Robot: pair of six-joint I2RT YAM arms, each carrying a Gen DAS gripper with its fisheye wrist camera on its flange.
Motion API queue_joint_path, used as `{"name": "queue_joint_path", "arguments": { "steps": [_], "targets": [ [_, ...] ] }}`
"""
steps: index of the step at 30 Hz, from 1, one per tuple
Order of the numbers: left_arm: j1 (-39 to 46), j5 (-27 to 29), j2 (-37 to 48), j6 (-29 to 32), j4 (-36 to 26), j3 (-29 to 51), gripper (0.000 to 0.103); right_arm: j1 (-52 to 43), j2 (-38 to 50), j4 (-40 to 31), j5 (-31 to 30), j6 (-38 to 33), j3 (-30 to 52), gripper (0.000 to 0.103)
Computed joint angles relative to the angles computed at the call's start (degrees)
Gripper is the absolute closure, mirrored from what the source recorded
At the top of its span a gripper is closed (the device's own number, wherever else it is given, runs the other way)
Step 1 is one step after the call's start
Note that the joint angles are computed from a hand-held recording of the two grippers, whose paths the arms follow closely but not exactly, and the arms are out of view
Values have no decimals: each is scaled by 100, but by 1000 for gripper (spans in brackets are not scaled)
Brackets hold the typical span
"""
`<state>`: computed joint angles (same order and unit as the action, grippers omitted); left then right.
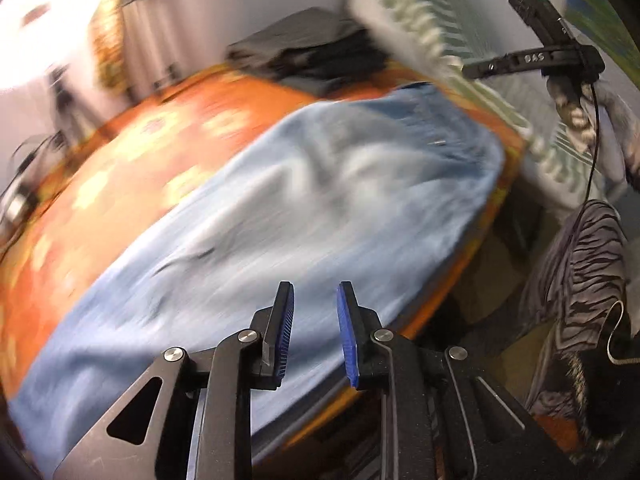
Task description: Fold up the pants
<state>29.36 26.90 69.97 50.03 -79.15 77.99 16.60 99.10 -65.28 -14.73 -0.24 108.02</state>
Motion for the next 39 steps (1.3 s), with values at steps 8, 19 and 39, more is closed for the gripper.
{"name": "queue_joint_path", "arguments": {
  "steps": [8,19,39],
  "targets": [
    [2328,-409,655,1945,-553,294,69,955,1724,-681,-783,-535,1991,62],
    [2890,-788,794,2700,-171,-275,67,3428,2164,-877,-876,-1701,1694,62],
    [2813,-306,656,2937,-440,-362,67,4319,2982,-1302,354,-2028,2762,99]
  ]
}}
